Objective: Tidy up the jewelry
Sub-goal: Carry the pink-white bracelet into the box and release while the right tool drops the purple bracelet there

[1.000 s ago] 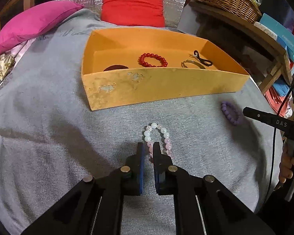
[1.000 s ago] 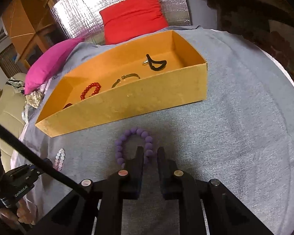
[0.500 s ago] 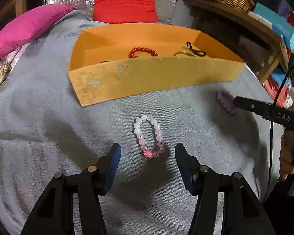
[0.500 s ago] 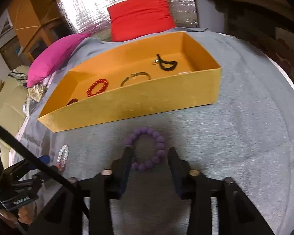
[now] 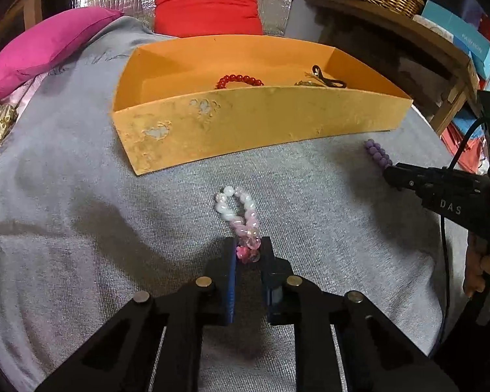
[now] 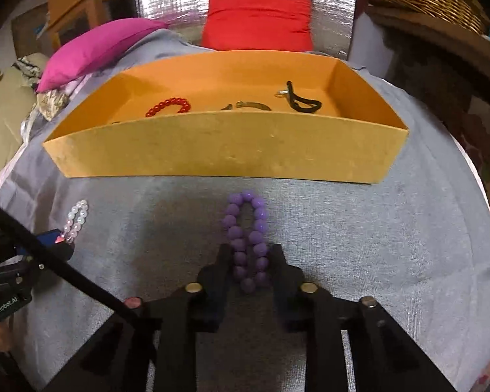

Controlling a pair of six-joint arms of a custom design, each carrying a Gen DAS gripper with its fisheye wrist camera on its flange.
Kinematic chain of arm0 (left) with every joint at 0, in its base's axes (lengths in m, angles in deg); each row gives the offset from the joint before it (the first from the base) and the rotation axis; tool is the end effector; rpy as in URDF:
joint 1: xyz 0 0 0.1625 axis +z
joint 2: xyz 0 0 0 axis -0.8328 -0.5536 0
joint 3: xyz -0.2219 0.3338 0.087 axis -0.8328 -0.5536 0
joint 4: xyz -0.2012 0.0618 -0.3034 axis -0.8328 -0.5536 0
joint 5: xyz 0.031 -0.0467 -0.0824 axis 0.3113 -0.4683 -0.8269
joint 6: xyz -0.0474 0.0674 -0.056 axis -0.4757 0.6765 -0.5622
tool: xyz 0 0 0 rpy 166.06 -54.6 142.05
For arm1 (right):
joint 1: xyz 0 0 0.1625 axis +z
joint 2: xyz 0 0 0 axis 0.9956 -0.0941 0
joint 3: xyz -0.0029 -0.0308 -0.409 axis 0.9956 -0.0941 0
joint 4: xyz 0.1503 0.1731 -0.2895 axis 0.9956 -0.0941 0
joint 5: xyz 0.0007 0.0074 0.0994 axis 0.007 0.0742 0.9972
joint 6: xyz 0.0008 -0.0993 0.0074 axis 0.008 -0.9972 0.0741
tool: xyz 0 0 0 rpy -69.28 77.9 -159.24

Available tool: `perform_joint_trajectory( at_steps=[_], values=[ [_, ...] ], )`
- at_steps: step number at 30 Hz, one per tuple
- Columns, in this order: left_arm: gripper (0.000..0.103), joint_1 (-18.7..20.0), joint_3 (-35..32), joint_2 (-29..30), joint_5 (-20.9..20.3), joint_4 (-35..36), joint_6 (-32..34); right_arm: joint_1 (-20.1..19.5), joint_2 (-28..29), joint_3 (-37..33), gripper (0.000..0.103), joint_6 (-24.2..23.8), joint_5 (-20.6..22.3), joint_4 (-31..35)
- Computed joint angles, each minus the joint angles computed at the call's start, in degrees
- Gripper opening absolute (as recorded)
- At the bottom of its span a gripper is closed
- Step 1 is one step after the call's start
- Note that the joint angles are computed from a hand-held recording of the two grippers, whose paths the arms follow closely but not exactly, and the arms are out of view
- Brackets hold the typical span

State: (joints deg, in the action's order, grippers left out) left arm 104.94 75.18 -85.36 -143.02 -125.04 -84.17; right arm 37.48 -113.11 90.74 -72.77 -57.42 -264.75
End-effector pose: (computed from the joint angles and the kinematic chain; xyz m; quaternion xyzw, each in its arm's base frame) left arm -0.0370 -0.3313 0.2388 0.2705 0.9084 -0.2037 0.2452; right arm 0.2685 -0.3241 -0.0085 0.1184 -0.8805 0.2984 0.3487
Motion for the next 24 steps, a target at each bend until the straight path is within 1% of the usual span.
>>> perform_joint_trajectory(
  at_steps=[3,4,7,10,14,16,19,24],
  values=[
    [0.014,0.0,-0.1,-0.4,-0.7,-0.5,0.4,-1.0,-1.5,1.7,0.019,1.1,2.3,-1.7],
    [0.014,0.2,-0.2,-0.7,-1.4,-0.6,0.4,-1.6,-2.2,2.5,0.011,1.5,3.7,-2.3],
    [0.014,-0.2,-0.2,-1.2,-1.6,-1.1,0.7,-3.1,-3.8,4.5,0.011,2.2,8.1,-4.5],
    [0.013,-0.7,-0.2,-2.3,-2.2,-0.8,0.8,-4.1,-4.7,5.9,0.011,2.3,10.8,-6.8],
    [0.013,-1.3,-0.3,-3.1,-2.5,-0.5,0.8,-5.5,-5.8,8.0,0.011,2.6,15.6,-10.7],
    [0.013,-1.6,-0.4,-3.8,-2.7,0.2,0.6,-6.4,-6.4,9.2,0.011,2.9,18.6,-13.1],
    [0.013,-2.7,-0.2,-5.0,-3.1,0.4,0.6,-6.6,-6.7,10.1,0.011,3.0,20.7,-15.6],
    [0.013,-3.8,-0.2,-7.0,-3.8,0.7,0.5,-5.5,-6.7,9.8,0.011,2.4,21.5,-17.5]
  ],
)
